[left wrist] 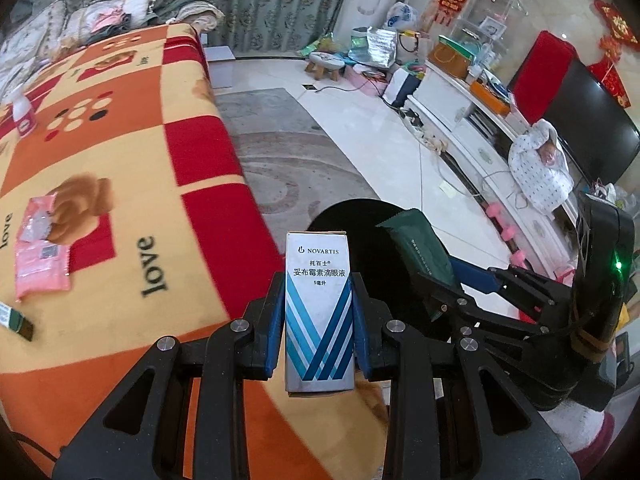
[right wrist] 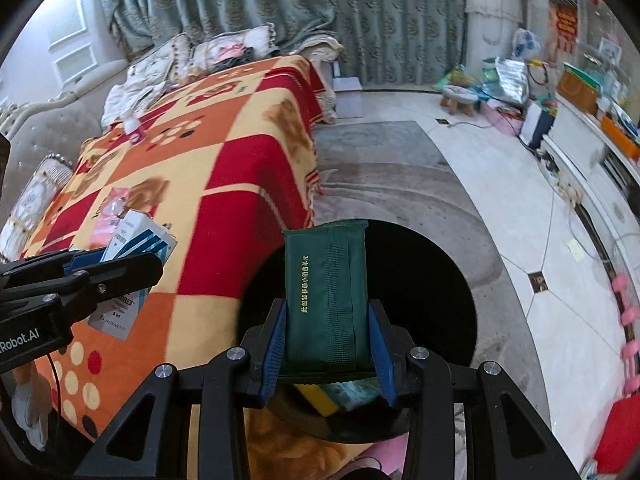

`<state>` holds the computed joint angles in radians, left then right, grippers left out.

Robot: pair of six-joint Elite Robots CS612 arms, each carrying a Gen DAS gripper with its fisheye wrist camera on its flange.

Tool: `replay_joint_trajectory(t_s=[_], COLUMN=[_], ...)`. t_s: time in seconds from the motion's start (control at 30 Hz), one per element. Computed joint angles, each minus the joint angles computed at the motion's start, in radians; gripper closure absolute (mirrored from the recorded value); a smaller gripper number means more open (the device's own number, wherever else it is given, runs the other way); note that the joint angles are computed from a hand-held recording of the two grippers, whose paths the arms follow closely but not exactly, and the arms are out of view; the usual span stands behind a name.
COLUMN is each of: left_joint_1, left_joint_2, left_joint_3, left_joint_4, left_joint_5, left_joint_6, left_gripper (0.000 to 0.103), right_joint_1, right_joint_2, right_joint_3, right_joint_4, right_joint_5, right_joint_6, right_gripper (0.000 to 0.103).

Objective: Collect trash
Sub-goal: 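Carry the white box and green packet in both grippers over the black bin, then open both grippers over the bin to drop the box and packet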

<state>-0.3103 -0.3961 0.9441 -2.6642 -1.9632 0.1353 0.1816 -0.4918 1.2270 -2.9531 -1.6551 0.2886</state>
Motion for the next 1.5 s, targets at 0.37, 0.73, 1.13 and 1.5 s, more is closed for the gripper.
replay_joint_trajectory(t_s=[0.37, 0.73, 1.13, 1.5], left_joint_1=[-0.016, -0.017, -0.019, -0.02], left_joint_2=[0.02, 0.026, 0.032, 0.046], left_joint_3=[-0.028, -0.035, -0.039, -0.063], left_joint_4=[0.031, 0.038, 0.048, 0.074], left_joint_5=[0.01, 0.012, 0.005, -0.018], left_joint_6=[0.012, 0.009, 0.006, -0.016], left_gripper=[0.076, 0.076, 0.076, 0.075], right_joint_1=[-0.014, -0.018, -0.018, -0.024], right_joint_2=[-0.004, -0.002, 0.003, 0.006], right_joint_3=[0.025, 0.029, 0.022, 0.019], right_joint_4=[-0.001, 0.0, 0.015, 0.029], right_joint_5=[0.006, 0.015, 0.021, 0.03], right_joint_6=[0.031, 0.032, 0.033, 0.04], right_gripper=[0.065, 0.065, 0.065, 0.065])
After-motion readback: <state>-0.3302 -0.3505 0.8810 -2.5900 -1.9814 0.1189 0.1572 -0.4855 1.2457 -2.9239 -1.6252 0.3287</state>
